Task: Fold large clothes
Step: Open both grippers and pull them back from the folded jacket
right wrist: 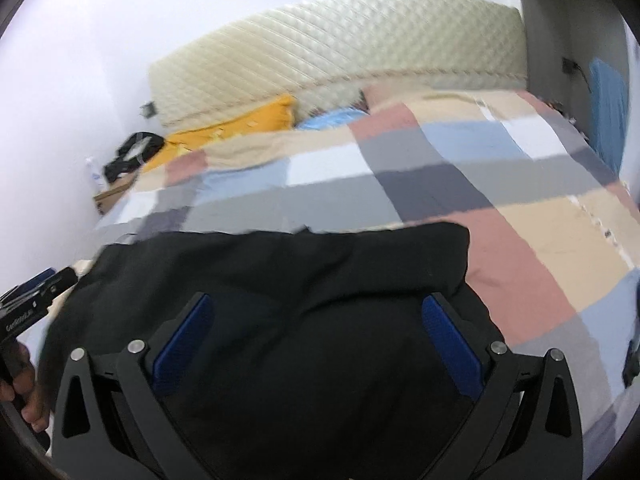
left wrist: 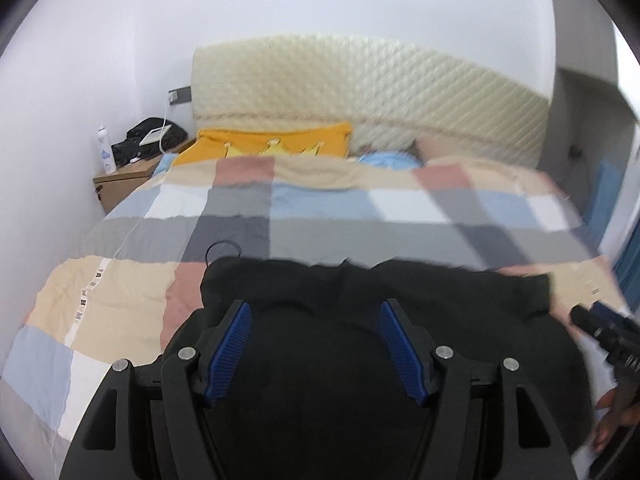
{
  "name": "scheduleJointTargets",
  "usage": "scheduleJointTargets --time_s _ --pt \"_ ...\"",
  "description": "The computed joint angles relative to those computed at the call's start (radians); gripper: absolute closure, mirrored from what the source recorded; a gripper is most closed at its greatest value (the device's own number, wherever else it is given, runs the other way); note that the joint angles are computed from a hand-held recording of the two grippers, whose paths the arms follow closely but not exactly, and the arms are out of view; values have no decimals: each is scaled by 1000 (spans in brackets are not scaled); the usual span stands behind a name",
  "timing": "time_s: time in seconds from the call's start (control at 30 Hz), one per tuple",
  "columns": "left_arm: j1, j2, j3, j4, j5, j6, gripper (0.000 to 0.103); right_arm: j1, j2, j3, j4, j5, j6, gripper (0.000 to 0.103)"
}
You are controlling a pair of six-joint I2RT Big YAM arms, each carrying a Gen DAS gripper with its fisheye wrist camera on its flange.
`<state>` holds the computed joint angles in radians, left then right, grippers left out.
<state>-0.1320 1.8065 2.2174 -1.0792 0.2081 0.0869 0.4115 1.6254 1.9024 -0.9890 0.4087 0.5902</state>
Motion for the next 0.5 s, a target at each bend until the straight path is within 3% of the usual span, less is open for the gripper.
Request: scheduleJointTargets --time_s 0.1,0.17,0.2,0.3,0.5 --pt "5 -48 22 -44 29 -24 34 46 -48 3 -26 59 21 0" --pt "6 -89 18 -52 41 -40 21 79 -72 19 -43 105 25 0" --pt "8 -115 8 -50 50 -41 19 94 -81 28 -50 128 20 0" --pt "19 -175 -5 -53 74 -54 19 154 -102 83 -88 215 9 0" --pt "72 -280 -10 -128 163 -62 16 265 -118 196 -146 349 -12 0"
